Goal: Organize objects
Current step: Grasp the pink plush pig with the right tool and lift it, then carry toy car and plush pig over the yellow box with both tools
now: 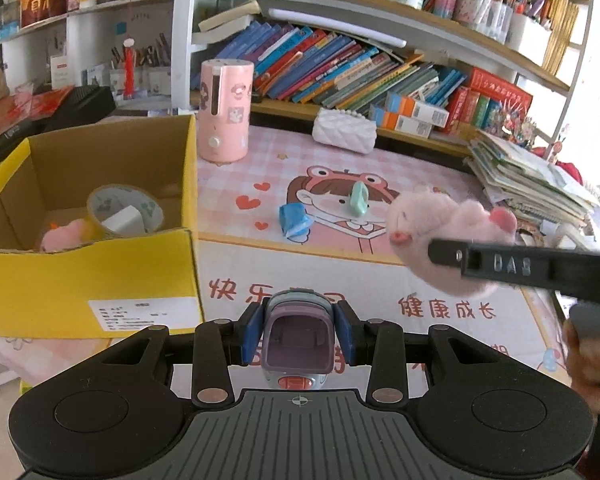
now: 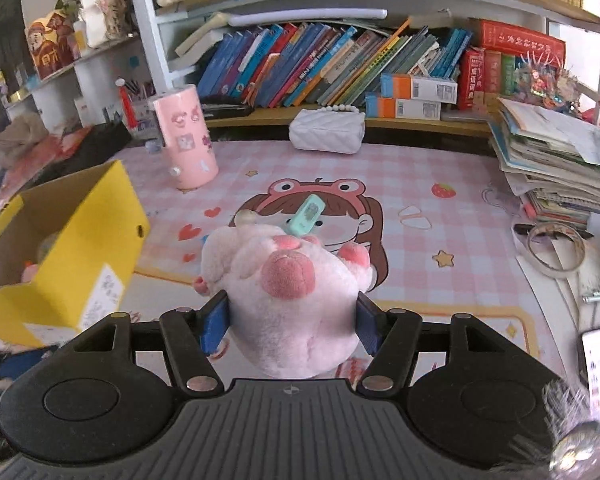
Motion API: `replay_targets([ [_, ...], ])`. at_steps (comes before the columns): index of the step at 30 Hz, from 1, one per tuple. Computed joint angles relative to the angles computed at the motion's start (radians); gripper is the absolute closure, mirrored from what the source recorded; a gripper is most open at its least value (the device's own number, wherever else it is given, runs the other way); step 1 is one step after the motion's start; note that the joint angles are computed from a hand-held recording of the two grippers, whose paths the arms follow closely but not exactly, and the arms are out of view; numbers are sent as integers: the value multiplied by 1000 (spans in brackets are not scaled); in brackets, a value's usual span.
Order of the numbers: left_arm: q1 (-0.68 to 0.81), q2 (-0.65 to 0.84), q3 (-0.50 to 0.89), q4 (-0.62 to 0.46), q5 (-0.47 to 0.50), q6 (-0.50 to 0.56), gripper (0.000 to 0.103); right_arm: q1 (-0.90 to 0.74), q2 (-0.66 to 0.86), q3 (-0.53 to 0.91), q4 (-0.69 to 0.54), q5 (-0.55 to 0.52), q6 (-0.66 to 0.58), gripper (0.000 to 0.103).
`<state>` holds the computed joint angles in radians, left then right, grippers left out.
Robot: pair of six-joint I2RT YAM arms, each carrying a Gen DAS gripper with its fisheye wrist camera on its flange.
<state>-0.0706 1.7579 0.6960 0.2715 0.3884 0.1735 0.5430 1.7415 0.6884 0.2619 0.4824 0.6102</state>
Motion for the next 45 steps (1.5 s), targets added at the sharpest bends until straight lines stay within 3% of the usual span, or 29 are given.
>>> replay_targets([
  [7,126,-32,-22,-49,109,101,66,157,38,74,-123,81,107,42],
  [23,516,-6,75,-310,328,371,66,418,244,415,-400,143,278,41],
  [37,728,79,199,-522,408,623,66,545,422,679,-558,167,404,41],
  [45,811,122,260,-576,430,686,66,579,503,805,-603,165,413,41],
])
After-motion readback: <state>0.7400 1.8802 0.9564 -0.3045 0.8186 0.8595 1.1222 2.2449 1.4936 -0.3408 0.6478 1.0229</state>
